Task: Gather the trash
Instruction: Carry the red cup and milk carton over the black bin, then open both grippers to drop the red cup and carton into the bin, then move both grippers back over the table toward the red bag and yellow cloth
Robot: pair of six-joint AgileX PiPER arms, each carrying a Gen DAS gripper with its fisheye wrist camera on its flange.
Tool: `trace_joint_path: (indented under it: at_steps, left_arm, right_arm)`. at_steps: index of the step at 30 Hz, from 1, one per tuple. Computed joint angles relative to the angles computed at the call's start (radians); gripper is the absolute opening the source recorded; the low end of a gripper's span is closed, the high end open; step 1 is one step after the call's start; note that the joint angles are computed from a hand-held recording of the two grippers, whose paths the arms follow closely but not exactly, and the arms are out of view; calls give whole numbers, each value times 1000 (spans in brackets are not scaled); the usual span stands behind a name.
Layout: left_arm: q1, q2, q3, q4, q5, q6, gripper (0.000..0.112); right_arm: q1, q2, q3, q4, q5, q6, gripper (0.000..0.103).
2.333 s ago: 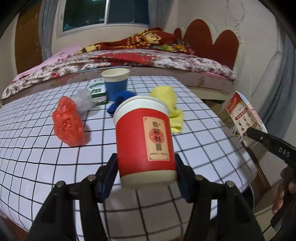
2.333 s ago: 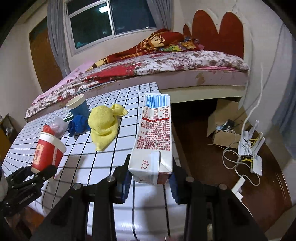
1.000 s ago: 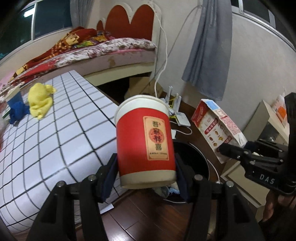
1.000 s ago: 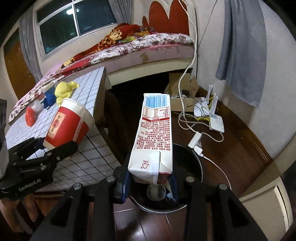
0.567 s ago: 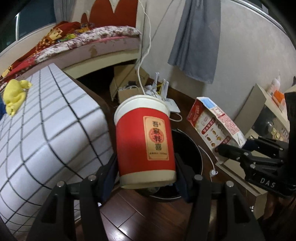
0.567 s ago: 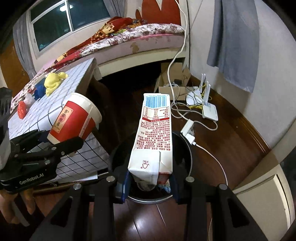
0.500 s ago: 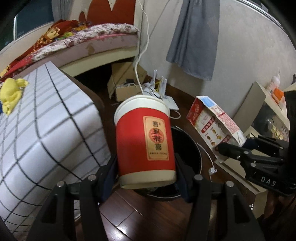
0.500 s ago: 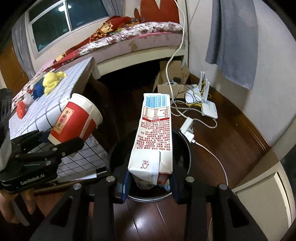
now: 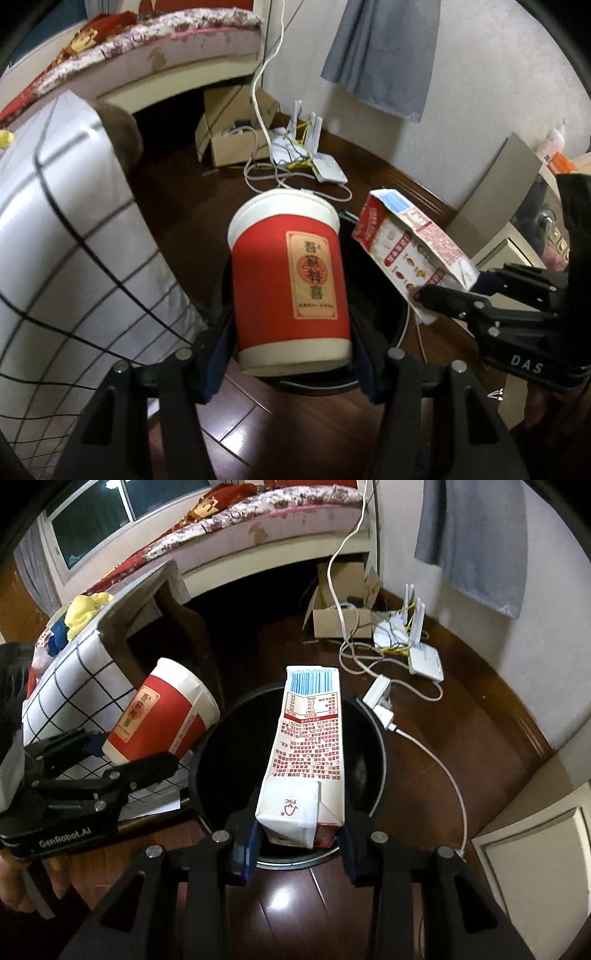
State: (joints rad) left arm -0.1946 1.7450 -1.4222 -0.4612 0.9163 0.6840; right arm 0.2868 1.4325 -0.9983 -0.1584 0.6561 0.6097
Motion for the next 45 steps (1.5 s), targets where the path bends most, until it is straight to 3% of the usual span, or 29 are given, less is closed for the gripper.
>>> trace_joint_path:
  at_steps: [3,4,6,7,9,11,20,45]
  left_arm:
    - [-6,42,-25,-11,28,-9,62]
    - [-14,50,-25,-3,16,-28,71]
    - [-26,58,-14,28,-19,-84,95]
    - [-23,56,-1,23,-36,-89,98]
    - [-36,57,8,90,-61,-165,102]
    - [-33,53,27,108,-83,-185,102]
    - [-40,10,81,160,-139,-205,102]
    - [61,-161,167,114,-128,-145,102]
  right_arm:
    - [-66,56,-13,138,-30,-128,39]
    - [-79,76,-18,157,-29,-139,41]
    - [-92,108,-24,75,-3,-42,65]
    - [-96,100,-7,40,-7,6,74]
    - [-121,89,19,10,8,55,75]
    - [-120,83,31,-39,25,99,102]
    - [-31,99,25,-168,82,207,102]
    - [187,40,-78,-305,249,380,102]
